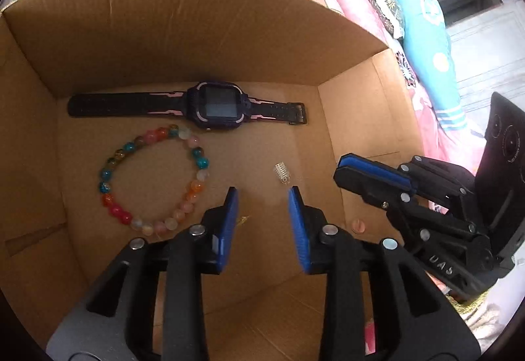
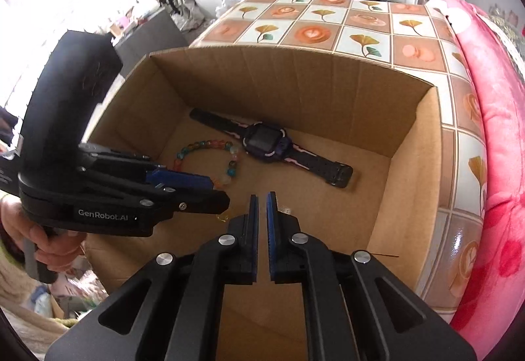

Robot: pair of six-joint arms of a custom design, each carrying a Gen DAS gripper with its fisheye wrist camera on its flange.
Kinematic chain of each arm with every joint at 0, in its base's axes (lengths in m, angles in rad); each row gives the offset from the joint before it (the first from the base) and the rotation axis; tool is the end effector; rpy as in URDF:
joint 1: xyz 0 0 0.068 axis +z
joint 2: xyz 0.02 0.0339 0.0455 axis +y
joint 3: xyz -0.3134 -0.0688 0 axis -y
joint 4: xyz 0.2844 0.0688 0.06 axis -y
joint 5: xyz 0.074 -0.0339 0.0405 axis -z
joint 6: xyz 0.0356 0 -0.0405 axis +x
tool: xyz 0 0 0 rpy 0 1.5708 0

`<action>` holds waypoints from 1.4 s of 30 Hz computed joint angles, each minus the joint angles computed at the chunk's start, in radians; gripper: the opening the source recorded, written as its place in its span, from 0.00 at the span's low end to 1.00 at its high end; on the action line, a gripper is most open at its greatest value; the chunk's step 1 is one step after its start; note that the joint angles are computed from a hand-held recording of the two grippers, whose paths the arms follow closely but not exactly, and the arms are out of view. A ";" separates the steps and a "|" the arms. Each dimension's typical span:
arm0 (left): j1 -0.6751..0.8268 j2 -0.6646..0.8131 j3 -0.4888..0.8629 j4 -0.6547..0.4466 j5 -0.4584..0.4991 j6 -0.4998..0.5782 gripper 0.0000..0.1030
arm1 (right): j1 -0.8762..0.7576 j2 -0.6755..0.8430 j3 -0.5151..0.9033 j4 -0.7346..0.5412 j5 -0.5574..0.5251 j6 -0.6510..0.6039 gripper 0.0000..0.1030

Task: Organize jewelry
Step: 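Open both tools to drop the gold charms into the box, then withdraw both tools from the box toward the remaining gold charms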

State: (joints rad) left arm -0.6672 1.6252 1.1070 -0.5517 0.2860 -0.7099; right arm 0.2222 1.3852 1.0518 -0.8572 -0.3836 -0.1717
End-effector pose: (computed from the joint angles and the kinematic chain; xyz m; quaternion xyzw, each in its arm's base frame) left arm 0.2811 -0.2342 0.2428 0.0148 0.9594 -0.2625 0.1017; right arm 0.2802 0.0770 0.2858 -0.2240 0.9383 0.1918 0.1807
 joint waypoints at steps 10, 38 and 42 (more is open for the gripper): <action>-0.060 -0.123 -0.044 0.027 -0.151 -0.003 0.30 | -0.097 -0.184 -0.036 0.003 -0.087 0.030 0.06; -0.835 -0.447 -0.362 -0.089 -0.895 -0.399 0.39 | 0.248 -0.887 -0.562 -0.069 0.129 0.438 0.29; -0.843 -0.340 -0.345 -0.086 -0.896 -0.381 0.39 | 0.338 -0.863 -0.592 -0.019 0.198 0.507 0.28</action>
State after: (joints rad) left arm -1.5100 1.2855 0.7618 -0.6375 -0.6099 -1.0906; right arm 0.5605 0.5223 0.4595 -0.8761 -0.1857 0.3355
